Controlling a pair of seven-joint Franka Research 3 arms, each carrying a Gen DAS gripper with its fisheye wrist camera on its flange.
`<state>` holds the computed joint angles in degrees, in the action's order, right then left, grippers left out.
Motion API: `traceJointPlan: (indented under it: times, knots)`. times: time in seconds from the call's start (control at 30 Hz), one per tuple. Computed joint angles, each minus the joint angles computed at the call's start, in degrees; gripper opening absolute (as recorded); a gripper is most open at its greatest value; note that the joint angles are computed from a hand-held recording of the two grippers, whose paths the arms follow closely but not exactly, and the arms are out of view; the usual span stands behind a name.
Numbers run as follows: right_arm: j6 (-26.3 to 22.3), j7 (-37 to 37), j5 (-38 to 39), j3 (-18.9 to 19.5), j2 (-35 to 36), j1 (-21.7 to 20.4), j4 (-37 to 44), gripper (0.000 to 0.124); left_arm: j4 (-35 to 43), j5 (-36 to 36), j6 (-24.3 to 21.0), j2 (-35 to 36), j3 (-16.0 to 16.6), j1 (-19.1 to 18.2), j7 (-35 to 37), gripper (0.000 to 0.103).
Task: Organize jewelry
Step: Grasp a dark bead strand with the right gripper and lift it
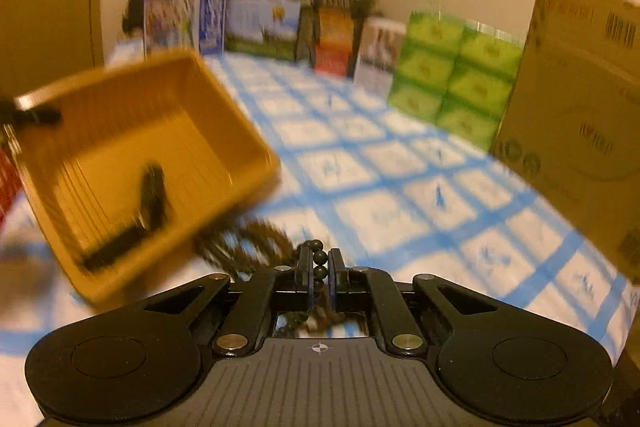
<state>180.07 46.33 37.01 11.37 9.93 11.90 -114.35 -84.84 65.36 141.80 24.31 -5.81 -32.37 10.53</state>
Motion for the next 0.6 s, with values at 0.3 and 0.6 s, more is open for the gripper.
traceJointPlan:
  times: [0.3, 0.6]
  knots:
    - [0.7, -20.5, 21.3, 6.8, -2.9, -3.9, 7.2, 0.007, -0.4, 0.3, -0.7, -0.8, -0.2, 0.0, 0.3, 0.007]
    - [-2.3, -30.2, 30.4, 3.2, -3.6, 0.0, 14.4, 0.007, -0.8, 0.6, -0.7, -1.0, -0.4, 0.2, 0.3, 0.007]
